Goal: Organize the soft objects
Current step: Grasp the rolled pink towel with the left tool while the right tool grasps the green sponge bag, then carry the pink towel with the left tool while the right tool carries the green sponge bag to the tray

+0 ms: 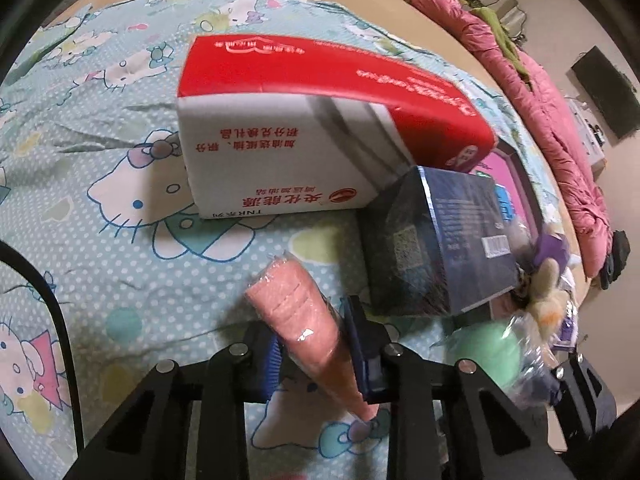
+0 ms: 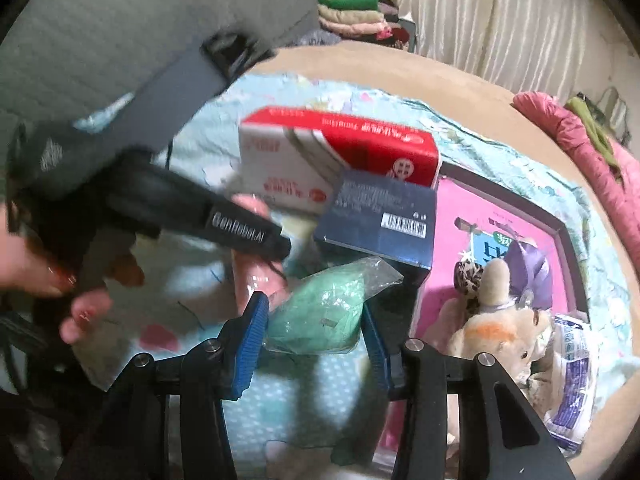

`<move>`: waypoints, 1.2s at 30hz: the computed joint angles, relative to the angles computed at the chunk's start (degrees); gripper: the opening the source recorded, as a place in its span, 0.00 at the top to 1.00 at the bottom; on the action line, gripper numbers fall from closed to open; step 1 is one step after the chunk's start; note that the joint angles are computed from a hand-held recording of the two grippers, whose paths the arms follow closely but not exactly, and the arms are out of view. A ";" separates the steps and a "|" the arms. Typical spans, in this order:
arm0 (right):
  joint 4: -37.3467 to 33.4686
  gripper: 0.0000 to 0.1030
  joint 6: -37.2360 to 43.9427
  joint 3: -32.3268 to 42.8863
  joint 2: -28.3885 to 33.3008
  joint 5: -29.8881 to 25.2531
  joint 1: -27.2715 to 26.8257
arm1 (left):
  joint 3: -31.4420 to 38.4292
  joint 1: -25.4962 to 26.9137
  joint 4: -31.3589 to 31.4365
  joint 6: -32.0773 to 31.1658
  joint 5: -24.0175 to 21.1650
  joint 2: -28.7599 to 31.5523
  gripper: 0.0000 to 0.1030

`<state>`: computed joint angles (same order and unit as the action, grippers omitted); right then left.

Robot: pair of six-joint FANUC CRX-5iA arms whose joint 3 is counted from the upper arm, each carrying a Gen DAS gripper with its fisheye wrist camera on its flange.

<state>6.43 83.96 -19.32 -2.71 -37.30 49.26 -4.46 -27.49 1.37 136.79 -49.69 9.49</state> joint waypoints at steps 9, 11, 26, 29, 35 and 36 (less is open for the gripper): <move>0.40 0.53 -4.08 -0.68 -4.66 2.32 -0.82 | 0.12 -1.71 -4.96 1.54 -1.00 -5.13 0.73; 2.61 0.53 -7.00 -2.23 -6.53 2.86 -0.32 | 1.65 -2.54 -6.69 2.18 -1.94 -5.62 0.73; 12.78 0.53 -20.71 -6.84 -14.47 5.65 -4.82 | 14.76 -9.17 -14.18 1.78 -6.84 -2.91 0.73; 15.02 0.53 -23.51 -7.82 -15.96 6.24 -6.64 | 17.96 -10.22 -14.63 0.76 -7.76 -1.10 0.73; 17.10 0.53 -26.37 -8.72 -18.16 6.86 -10.07 | 23.91 -12.11 -15.38 -1.54 -9.54 2.35 0.73; 17.23 0.53 -26.56 -8.77 -18.37 6.86 -10.43 | 24.59 -12.33 -15.44 -1.85 -9.73 2.75 0.73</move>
<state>23.67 57.40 -28.09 -21.08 -30.44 38.83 20.14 -39.82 -14.07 134.94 -59.42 12.24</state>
